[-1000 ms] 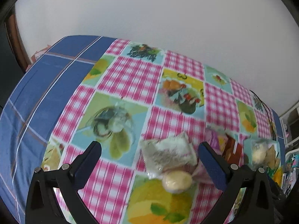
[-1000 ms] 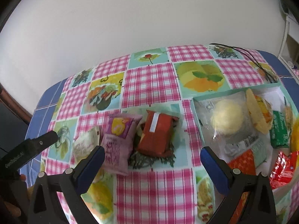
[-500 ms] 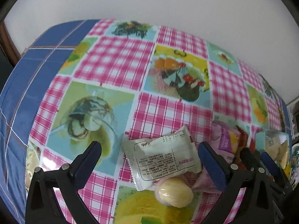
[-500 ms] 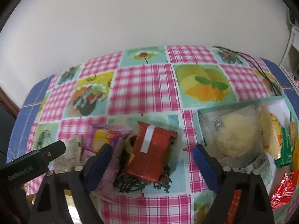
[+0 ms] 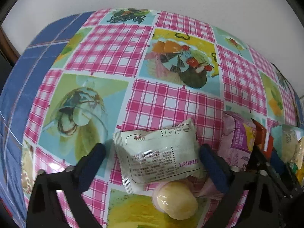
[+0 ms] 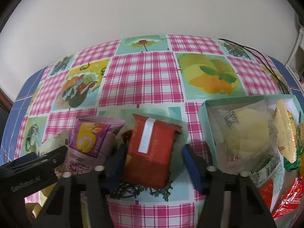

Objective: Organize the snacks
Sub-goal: 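Grasp the red wrapped packet with the right gripper while the left gripper grasps the white cake packet, then carry the red packet and white cake packet over the white tray with both grippers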

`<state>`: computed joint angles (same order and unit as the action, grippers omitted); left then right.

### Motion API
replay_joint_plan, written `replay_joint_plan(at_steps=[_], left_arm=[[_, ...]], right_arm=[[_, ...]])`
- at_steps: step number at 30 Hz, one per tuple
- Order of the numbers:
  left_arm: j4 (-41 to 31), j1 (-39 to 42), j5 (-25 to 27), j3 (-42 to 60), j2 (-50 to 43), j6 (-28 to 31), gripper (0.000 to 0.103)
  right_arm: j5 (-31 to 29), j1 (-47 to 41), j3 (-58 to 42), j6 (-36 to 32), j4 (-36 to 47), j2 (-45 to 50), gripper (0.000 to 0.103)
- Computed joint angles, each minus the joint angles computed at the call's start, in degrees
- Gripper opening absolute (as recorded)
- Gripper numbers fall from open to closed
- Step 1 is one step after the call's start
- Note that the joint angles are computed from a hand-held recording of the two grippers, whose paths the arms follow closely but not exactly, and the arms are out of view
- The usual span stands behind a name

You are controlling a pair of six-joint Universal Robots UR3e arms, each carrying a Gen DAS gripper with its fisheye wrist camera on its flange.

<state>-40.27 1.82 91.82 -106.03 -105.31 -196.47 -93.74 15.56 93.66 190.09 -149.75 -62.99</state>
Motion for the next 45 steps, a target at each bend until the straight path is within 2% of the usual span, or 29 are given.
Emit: replay_joint_plan(at_steps=[1,3,5,6,15,21,36,45], left_arm=[[0.0,-0.8,1.2,0.4,-0.2,-0.1,0.082],[-0.8,-1.2,1.2,1.8,-0.6,-0.5,0.077],[-0.6,-1.4,1.3,1.9,-0.5,-0.8,0.062],[-1.0,-1.3,1.5,2.2,-0.4,-0.9,0.06],[-2.8,1.7,-0.7,0.6,3.5,-0.7,0.059],[-4.9,1.8,-0.1,1.2,7.2,-0.9,0.059],[-10.9,-4.0,2.3,8.1,9.8,-5.3,0.059],[-14.3,-10.7,4.8,13.6,8.7,-8.0,0.059]], right_arm=[[-0.3,0.1,-0.2,-0.1,0.2,0.0,0.045],[-0.3,0.0,-0.2,-0.3,0.7,-0.2,0.044],[0.3,-0.4,0.1,-0.3,0.9,-0.6,0.042],[0.5,-0.5,0.2,-0.3,0.9,-0.9,0.042],[2.3,-1.8,0.3,-0.5,3.0,-3.8,0.042],[3.3,-2.5,0.7,-0.7,4.5,-6.2,0.042],[4.2,-3.8,1.4,-2.9,9.3,-14.4,0.042],[6.5,-10.1,4.9,-5.3,13.6,-21.8,0.042]])
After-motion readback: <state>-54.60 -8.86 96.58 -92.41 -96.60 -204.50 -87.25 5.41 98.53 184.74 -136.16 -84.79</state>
